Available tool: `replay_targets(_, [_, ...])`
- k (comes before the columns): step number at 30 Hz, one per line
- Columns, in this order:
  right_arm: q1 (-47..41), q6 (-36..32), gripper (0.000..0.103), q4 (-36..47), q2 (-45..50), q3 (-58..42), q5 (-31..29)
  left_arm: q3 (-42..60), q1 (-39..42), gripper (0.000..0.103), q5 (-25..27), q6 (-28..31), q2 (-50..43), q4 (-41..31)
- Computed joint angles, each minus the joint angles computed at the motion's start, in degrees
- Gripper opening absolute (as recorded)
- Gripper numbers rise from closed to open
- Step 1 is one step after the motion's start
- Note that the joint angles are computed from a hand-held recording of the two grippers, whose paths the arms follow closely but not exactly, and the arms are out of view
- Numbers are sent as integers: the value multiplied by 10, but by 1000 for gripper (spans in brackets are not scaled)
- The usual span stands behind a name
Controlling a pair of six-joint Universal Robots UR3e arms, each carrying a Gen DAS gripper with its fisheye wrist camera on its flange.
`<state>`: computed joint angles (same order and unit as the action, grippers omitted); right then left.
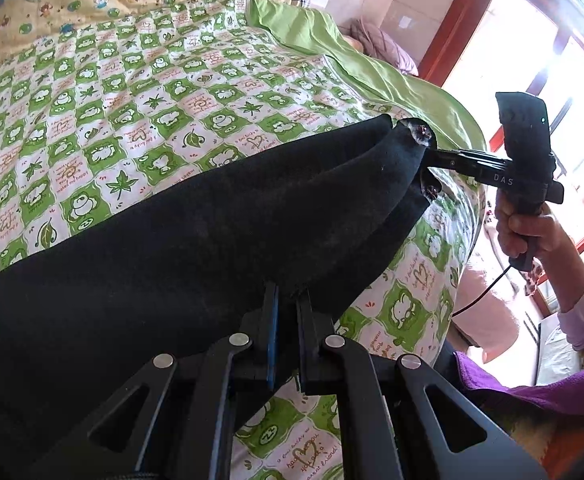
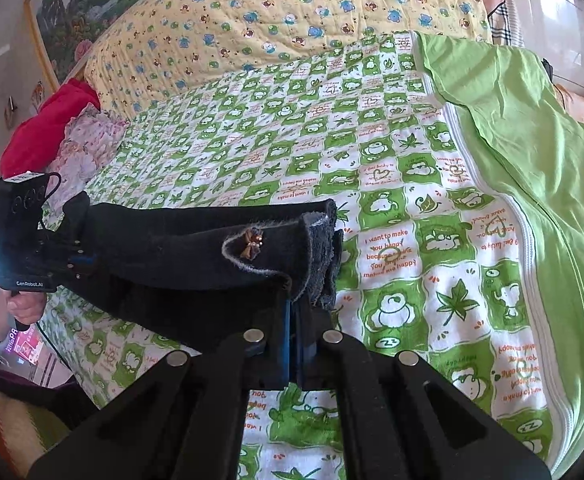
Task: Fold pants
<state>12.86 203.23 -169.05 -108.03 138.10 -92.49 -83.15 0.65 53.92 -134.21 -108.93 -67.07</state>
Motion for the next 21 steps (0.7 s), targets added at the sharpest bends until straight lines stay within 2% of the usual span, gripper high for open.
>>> replay_targets(4, [17,18,3,18,0,-6,-19,-15,-2,8,11,0,-5,15])
replay_targets(6, [19,31,4,34,6,-11,-22,-17,-8,14,26,-18,-13,31])
replay_targets(7, [28,42,8,49,9,-20,-36,-16,-8,21,28,-23,-16,29])
replay_targets(8, [34,51,18,63,6,-25,-45,-18,-6,30,23,-25,-15,25])
replay_targets(9, [44,67,24,72,0,-29,-57,-27,0,35,14,-26,-9,25])
replay_targets(10, [57,82,38,73,-6,-30,-75,-42,7,41,5,-26,1,32])
replay_targets(11, [72,96,51,70,-11,-32,-96,-55,11,43,2,-28,10,39])
replay_targets(12, [94,113,55,64,-12,-37,-128,-70,16,43,1,-32,20,49])
replay_targets(15, [139,145,56,40,-6,-51,-181,-104,37,43,-10,-46,44,62])
replay_targets(21, [160,143,56,-34,89,-117,-145,-168,98,45,-27,-79,103,85])
